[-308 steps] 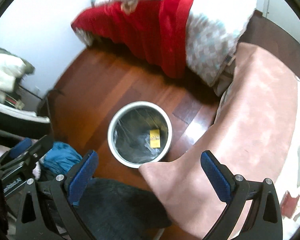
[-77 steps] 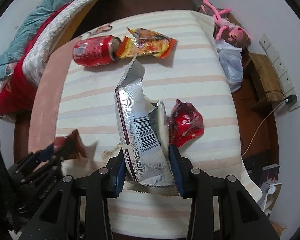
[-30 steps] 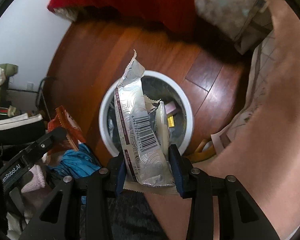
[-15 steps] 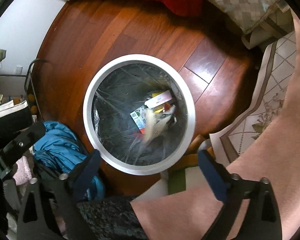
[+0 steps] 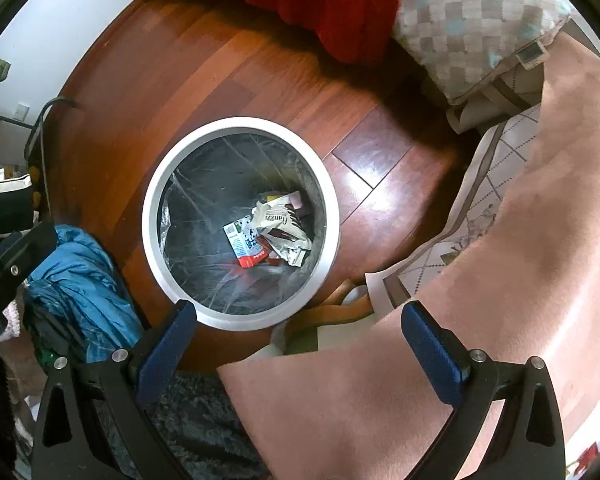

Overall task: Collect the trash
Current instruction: 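Move both tools back toward the table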

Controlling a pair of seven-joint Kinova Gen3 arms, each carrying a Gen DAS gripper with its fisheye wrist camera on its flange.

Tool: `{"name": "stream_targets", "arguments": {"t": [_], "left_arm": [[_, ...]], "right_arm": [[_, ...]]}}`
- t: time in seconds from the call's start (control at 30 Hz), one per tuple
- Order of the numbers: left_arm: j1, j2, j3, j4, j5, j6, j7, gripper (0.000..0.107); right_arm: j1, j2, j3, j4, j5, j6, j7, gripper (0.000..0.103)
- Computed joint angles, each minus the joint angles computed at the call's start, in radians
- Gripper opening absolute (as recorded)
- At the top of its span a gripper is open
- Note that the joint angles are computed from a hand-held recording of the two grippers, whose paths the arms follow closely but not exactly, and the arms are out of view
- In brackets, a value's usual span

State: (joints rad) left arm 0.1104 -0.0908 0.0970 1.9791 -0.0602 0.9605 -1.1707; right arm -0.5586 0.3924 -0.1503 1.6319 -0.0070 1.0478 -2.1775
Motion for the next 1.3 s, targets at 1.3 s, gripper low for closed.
{"name": "stream_targets", "arguments": {"t": [1.3], "left_arm": [[0.957,0.348,0.084,-0.527,-0.265,0.140,0.518,0.102]], "right_arm": [[0.506,-1.152,0.399,0.355,0.200,0.536,0.135,0.100]]}}
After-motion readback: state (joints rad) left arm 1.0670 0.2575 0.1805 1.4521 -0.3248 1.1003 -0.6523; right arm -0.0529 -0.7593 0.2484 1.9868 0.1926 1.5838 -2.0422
